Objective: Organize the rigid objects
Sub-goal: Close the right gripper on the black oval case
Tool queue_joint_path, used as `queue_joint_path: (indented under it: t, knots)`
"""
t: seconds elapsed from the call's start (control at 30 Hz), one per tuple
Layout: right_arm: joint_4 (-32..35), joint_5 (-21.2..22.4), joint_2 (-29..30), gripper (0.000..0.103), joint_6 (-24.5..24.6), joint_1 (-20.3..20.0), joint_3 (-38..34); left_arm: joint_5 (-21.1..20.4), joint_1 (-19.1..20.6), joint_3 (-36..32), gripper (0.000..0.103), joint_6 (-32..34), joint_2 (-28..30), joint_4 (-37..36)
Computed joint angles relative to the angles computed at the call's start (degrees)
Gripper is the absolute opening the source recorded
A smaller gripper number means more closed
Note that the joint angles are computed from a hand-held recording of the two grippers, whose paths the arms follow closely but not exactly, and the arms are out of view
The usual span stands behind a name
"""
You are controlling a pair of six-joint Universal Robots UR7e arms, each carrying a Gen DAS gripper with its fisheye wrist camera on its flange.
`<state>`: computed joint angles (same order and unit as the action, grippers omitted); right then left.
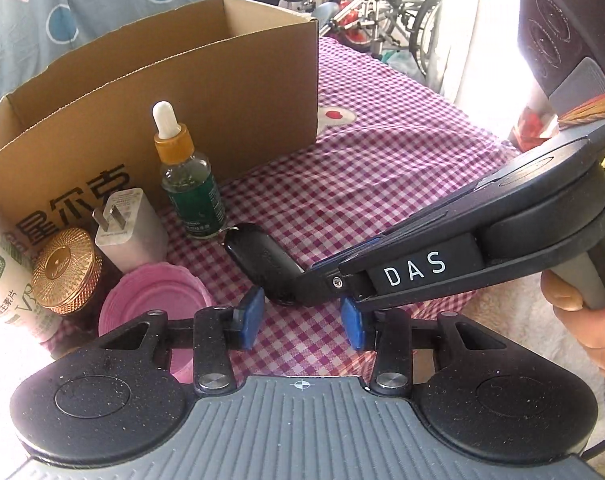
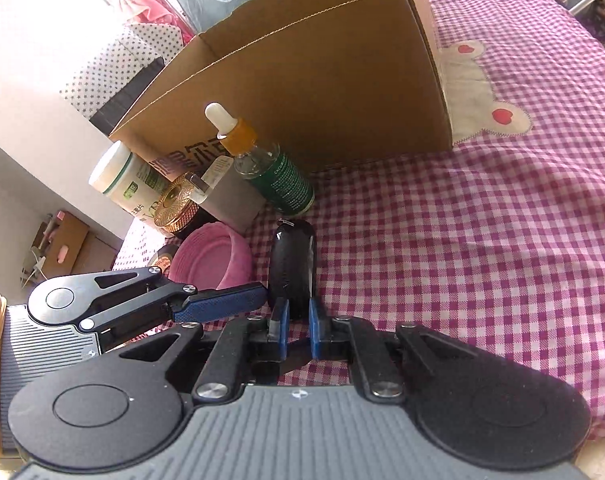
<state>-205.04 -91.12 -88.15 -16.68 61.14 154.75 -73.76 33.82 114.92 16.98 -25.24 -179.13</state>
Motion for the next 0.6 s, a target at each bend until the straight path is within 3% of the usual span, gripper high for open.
queue_joint_path:
  t: [0.1, 0.33, 0.5, 0.6]
  knots:
    - [1.39, 1.92, -3.33, 0.011, 1.16, -2.58, 1.71, -2.31, 0.20, -0.32, 0.041, -0.35, 0.15, 1.32]
    - [3.49, 7.74, -9.79, 0.014, 0.53, -6.77, 2.99, 1.48, -0.39, -0.30, 0.043, -0.68, -0.61, 1.61]
    - [3.64, 5.12, -4.63, 0.015, 0.22, -2.28, -3.16, 2.74, 0.07, -1.89, 0.044, -3.10, 0.09, 4.15]
    - [6.63, 5.74, -2.15, 0.015, 0.03, -1.96, -6.33, 2.89, 0.21, -2.56, 0.045, -3.61, 0.49, 4.29]
